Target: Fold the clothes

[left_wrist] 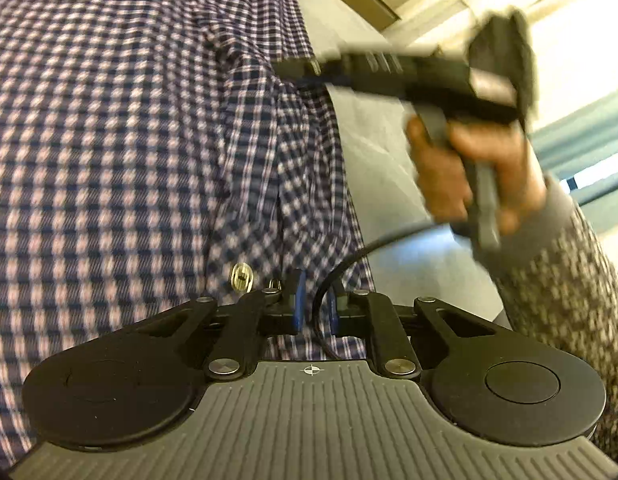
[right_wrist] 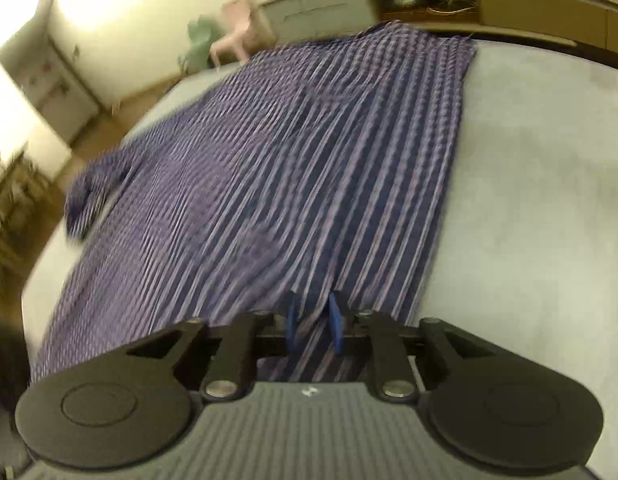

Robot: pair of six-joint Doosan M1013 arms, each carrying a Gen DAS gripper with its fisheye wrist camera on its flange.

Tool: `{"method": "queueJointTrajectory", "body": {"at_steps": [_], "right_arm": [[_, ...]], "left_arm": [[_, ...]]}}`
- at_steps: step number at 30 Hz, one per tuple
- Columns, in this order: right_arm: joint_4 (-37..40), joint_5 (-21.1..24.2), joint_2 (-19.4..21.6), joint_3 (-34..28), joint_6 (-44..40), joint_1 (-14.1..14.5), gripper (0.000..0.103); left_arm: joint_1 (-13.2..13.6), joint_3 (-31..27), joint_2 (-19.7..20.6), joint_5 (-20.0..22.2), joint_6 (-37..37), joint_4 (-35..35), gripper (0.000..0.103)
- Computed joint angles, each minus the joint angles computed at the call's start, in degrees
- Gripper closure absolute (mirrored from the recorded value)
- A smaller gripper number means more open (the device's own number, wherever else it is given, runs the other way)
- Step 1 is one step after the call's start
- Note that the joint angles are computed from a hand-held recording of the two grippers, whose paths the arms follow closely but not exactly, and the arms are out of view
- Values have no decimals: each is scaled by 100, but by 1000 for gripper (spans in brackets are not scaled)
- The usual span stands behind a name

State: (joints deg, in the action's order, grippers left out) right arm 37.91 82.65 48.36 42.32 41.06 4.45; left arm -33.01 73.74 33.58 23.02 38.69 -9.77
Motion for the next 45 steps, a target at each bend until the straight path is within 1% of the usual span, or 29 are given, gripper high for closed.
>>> {"method": "queueJointTrajectory", "body": {"at_steps": [5,7,9,11,15,16,17,18,19,20,21,23,24,25,26,27,28,29,30,31,33,34,35,37,38,40,41,42,45], "right_arm": [[-311,-734,-1164,1793,-1126,-93,73],[-516,-909,-1503,2336,-1383,-120,73],[-570,-1519,-1901,2938,-1781,-121,65],[-694,-1852,-2164,3282,-1993,-98,64],[-275,-2497,-2367,3541,-2044,-150,64],[-402,-2432,-2301,3451,-1836,-123,64],[-568,-2328,-2219,3338,-1610,-93,64],[-907,-2179,-2119,3209,-1311,-36,60],[-947,-2246,-2100,3201,-1199,-29,56],[-1051,-2259,-2093,3139,-1006,-5,57],[-1187,-2249,-2082,3059,-785,25,60],[-908,-2266,-2162,3009,-586,39,61],[-706,-2159,-2180,2942,-498,42,61],[-524,-2046,-2190,2883,-477,64,61],[-301,-2023,-2246,2887,-643,108,60],[-93,-2115,-2329,2949,-896,155,58],[108,-2430,-2444,3085,-1138,203,56],[199,-2806,-2525,3188,-1249,264,53],[232,-3151,-2561,3241,-1328,348,55],[225,-3457,-2558,3246,-1339,412,56],[136,-4041,-2544,3251,-1156,454,59],[175,-4332,-2553,3270,-980,414,59],[216,-4619,-2559,3286,-784,369,56],[287,-4873,-2565,3299,-391,185,53],[294,-4913,-2553,3272,-170,78,51],[343,-4442,-2488,3174,-61,-138,50],[363,-4183,-2448,3116,-15,-245,49],[437,-3708,-2413,3050,-71,-331,48],[572,-2236,-2295,2855,-377,-405,48]], "left_arm": [[-197,660,-450,-382,-610,578,83],[-240,912,-623,-603,-935,860,70],[-313,1079,-750,-760,-1557,1436,68],[-330,1282,-872,-933,-2409,2230,68],[-312,1674,-1052,-1225,-4121,3648,67],[-316,1789,-1112,-1299,-4566,4011,67],[-316,1890,-1170,-1348,-5142,4529,67],[-303,1964,-1222,-1351,-5892,5268,68],[-289,2038,-1275,-1339,-6642,6008,67],[-279,2129,-1343,-1307,-7392,6734,67],[-297,2265,-1470,-1219,-8142,7434,63],[-326,2572,-1761,-1001,-9642,8843,54],[-313,2702,-1884,-893,-10189,9412,47],[-300,2792,-1986,-810,-10436,9778,44],[-286,2846,-2065,-781,-10383,9960,44],[-234,2872,-2145,-990,-10030,9980,46],[-150,2869,-2202,-1499,-9701,10246,44],[-63,2839,-2228,-2013,-9213,10212,43],[-1,2804,-2206,-2451,-8708,9889,42],[62,2769,-2175,-2889,-8497,9864,42],[97,2718,-2141,-3472,-8793,10642,42],[96,2711,-2133,-3707,-8780,10846,42],[103,2730,-2129,-3942,-8542,10749,41],[117,2831,-2136,-4373,-7798,10240,37],[119,2951,-2212,-4396,-7552,9951,36],[107,3138,-2367,-4076,-7436,9540,29],[99,3212,-2458,-3664,-7621,9439,28],[101,3274,-2533,-3201,-7828,9287,25],[214,3294,-2598,-1429,-7833,7706,22]]}}
